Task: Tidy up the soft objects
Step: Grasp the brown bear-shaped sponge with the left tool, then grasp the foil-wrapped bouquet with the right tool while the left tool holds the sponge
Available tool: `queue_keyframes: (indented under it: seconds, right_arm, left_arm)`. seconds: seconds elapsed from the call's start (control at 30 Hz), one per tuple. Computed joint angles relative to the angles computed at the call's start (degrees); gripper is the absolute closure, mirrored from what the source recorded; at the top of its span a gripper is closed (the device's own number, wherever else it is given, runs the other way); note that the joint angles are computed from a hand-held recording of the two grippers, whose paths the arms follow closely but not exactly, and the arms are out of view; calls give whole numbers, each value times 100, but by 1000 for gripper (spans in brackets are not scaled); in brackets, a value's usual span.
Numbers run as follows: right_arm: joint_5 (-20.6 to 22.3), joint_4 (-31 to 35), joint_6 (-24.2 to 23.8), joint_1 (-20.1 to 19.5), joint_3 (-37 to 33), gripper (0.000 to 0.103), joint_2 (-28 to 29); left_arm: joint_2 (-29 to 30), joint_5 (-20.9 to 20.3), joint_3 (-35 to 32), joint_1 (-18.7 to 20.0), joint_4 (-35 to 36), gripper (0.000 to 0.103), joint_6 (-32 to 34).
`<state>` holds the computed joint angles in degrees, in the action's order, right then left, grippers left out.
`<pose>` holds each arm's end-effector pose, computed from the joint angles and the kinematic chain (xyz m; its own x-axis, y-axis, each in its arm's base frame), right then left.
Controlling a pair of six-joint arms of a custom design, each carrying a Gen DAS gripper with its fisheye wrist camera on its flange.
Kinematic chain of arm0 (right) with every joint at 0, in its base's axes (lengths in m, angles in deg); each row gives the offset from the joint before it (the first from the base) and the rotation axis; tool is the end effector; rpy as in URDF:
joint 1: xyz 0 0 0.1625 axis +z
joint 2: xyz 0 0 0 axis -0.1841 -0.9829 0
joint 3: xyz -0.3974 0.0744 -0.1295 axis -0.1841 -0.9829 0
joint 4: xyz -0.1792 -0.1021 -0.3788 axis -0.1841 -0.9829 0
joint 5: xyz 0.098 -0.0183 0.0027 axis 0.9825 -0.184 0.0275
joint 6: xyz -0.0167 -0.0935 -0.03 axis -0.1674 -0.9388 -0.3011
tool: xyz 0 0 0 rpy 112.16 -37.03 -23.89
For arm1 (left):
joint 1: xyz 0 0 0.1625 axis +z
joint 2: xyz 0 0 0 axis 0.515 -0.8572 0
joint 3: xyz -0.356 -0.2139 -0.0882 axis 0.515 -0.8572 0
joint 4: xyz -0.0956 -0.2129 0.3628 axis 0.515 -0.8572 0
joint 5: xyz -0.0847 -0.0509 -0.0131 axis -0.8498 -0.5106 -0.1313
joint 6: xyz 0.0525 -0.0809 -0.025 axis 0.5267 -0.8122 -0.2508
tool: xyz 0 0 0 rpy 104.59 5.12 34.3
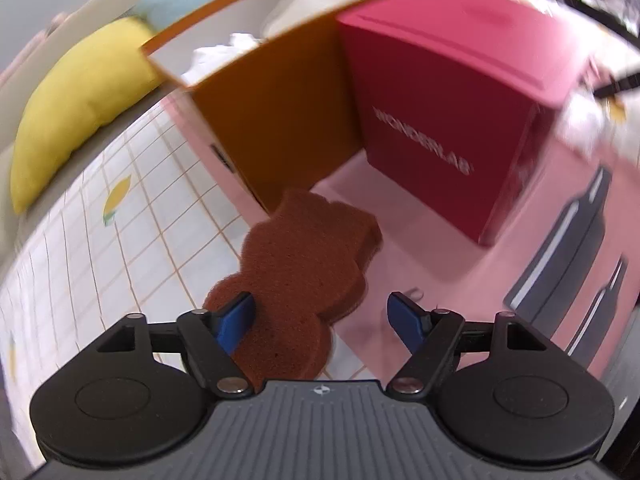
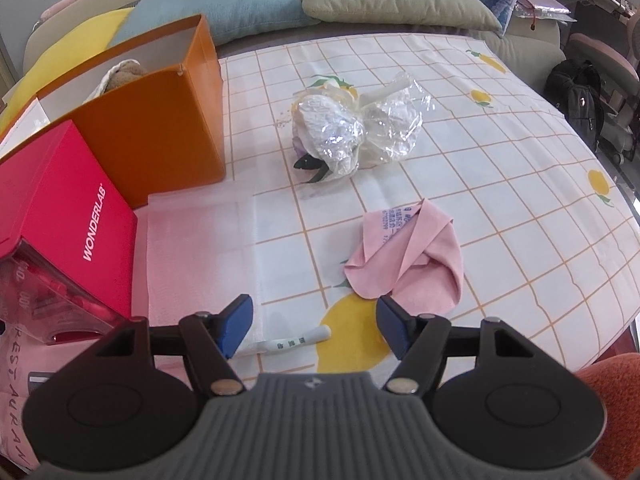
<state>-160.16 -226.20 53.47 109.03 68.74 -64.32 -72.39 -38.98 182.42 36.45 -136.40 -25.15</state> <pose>0.1319 -0.5210 0.0992 -0.6774 0.4315 0.5958 -0.1003 0.7482 -0.6558 -0.0545 -0.6327 0.1836 -0.2206 0.7684 -0.6007 0.8665 0.4372 0.2410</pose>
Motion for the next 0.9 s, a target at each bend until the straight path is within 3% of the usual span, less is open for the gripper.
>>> queue_keyframes:
  seconds: [0.13, 0.23, 0.3, 0.43, 0.5, 0.67, 0.77, 0.9]
  right_arm:
    - [40, 60, 31, -49, -34, 35, 12]
    - [47, 79, 17, -62, -54, 35, 10]
    - [77, -25, -84, -79, -68, 35, 4]
    - [141, -340, -498, -135, -179, 36, 18]
    - [161, -547, -792, -166, -284, 36, 57]
    - [231, -1299, -1913, -251, -698, 37, 284]
    - [412, -1332, -2179, -328, -901, 55, 365]
    - [383, -1444, -2314, -405, -1213, 56, 604]
  left_arm:
    - [115, 232, 157, -56, -485, 13, 351]
    - [166, 400, 236, -123, -697, 24, 2]
    - [265, 685, 356, -196, -1177, 39, 106]
    - [340, 864, 362, -263, -1383, 48, -261]
    - [361, 923, 377, -295, -1487, 59, -464]
    - [287, 952, 526, -401, -1686, 72, -920]
    - [231, 923, 625, -492, -1791, 80, -1194]
    - [232, 925, 675, -596, -1885, 86, -1483]
